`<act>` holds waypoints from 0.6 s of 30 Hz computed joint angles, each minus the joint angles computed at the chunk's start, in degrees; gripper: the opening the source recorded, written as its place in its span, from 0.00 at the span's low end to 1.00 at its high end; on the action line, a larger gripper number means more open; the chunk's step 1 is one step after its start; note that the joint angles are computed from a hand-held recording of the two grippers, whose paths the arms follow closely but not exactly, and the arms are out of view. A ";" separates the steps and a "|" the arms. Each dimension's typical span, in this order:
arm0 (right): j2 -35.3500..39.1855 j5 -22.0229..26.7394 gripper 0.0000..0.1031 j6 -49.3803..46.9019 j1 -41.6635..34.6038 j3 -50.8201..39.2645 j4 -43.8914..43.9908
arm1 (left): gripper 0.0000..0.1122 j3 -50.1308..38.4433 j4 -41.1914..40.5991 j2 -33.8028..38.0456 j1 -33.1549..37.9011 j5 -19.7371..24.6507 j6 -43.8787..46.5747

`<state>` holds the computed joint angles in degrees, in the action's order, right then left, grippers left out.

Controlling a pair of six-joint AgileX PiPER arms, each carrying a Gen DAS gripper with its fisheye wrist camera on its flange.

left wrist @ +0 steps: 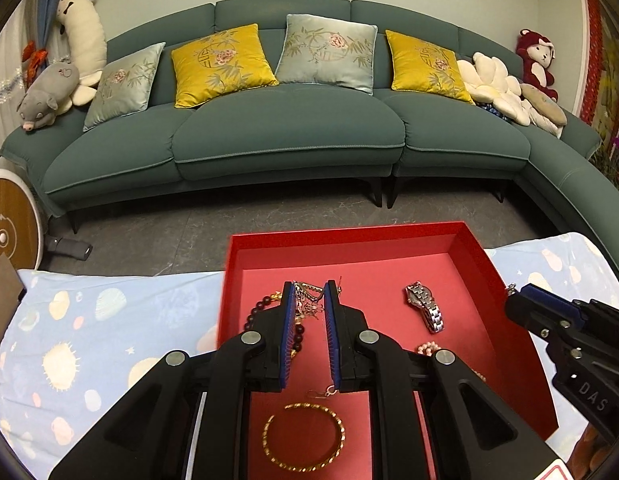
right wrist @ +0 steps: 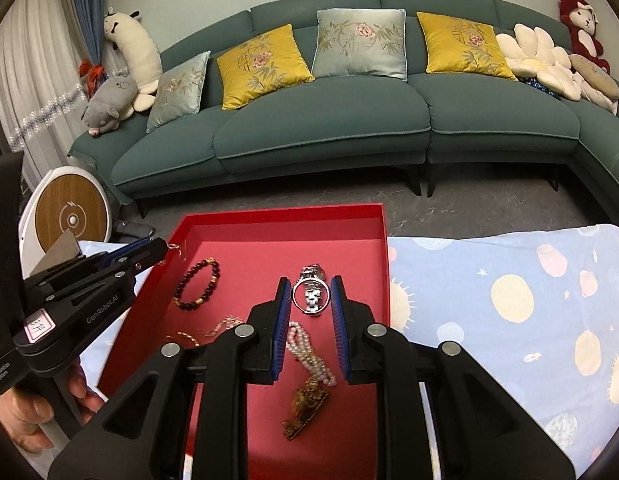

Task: Organize jewelry
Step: 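Carry the silver ring and gold earring into the red box and open both grippers, then withdraw both grippers from the red box toward the remaining gold hoop earrings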

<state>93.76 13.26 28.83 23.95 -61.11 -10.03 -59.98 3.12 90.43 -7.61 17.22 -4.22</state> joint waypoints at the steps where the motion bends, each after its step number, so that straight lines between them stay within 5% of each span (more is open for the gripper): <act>1: 0.71 -0.03 0.19 -3.19 -0.53 -0.26 3.26 | 0.11 -0.37 -0.18 0.62 -0.22 0.05 -0.04; 4: 2.23 0.12 0.19 -6.04 -1.04 -1.17 5.98 | 0.15 -2.13 -1.13 2.47 -0.58 1.41 -0.43; 10: 0.96 -0.36 0.33 2.12 -0.73 -0.06 -1.95 | 0.42 -2.87 2.58 1.76 -0.76 1.92 -6.31; 18: -15.74 4.98 0.37 5.49 -0.69 3.91 -3.21 | 0.49 -1.76 -13.33 -13.76 6.22 10.93 9.02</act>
